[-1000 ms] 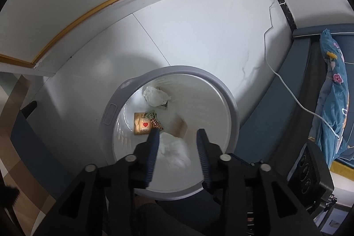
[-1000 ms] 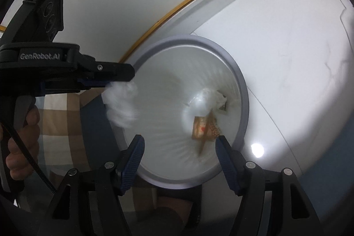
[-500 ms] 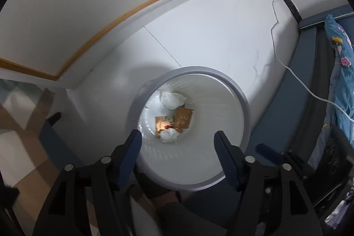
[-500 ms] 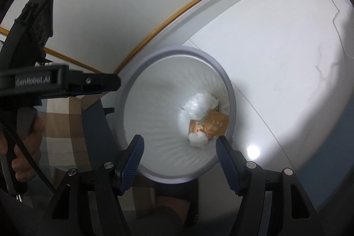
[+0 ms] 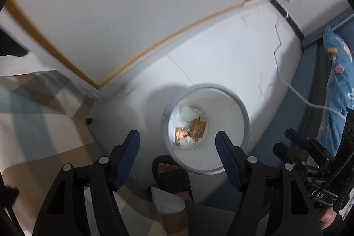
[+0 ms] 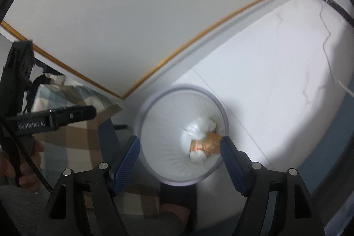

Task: Collect trash
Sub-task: 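Move both open tools back over the table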

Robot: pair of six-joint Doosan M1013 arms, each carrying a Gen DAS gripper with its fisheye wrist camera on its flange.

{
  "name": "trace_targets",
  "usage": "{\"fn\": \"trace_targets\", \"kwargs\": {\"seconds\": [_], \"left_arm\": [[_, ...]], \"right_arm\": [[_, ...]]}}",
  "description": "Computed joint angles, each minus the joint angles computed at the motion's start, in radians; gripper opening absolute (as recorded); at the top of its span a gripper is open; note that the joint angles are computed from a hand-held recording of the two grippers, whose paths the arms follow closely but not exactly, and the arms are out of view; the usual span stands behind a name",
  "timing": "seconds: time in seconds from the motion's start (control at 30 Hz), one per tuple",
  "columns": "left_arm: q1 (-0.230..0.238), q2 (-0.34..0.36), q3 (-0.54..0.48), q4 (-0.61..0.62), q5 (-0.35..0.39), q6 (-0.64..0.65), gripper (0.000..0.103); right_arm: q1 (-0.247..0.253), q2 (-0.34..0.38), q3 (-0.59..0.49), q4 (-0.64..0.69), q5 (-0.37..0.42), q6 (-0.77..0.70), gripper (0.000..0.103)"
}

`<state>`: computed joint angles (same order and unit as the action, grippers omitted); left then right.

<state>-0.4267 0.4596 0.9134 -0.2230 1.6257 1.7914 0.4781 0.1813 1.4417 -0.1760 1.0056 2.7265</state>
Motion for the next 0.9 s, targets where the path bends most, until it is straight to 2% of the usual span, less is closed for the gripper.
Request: {"fn": "trace_targets", "kwargs": {"seconds": [0.17, 0.5, 0.57, 0.63, 0.8, 0.9], "left_arm": [[0.036, -0.047, 0.008, -0.018, -0.072, -0.025, 0.067], [0.121, -0.158, 0.084, -0.005, -0.280, -0.087, 0.068], [0.145, -0.185, 0.103, 0.000, -0.328, -0.097, 0.070], [0.155, -0.205, 0.120, 0.013, -0.367, -0.114, 0.077], [0.204, -0.266, 0.179, 0.047, -0.483, -0.136, 0.078], [0.246, -0.290, 0.197, 0.036, -0.515, -0.155, 0.083]], "right_arm": [[0.029, -0.001, -0.065, -0.101, 0.031, 0.034, 0.079], [0.105, 0.017, -0.211, -0.321, 0.077, 0.059, 0.081], [0.123, 0.023, -0.236, -0.363, 0.056, 0.069, 0.082], [0.139, 0.024, -0.254, -0.401, 0.024, 0.077, 0.083], [0.191, 0.054, -0.330, -0.487, -0.014, 0.055, 0.089], [0.221, 0.083, -0.387, -0.518, -0.034, 0.013, 0.091]]}}
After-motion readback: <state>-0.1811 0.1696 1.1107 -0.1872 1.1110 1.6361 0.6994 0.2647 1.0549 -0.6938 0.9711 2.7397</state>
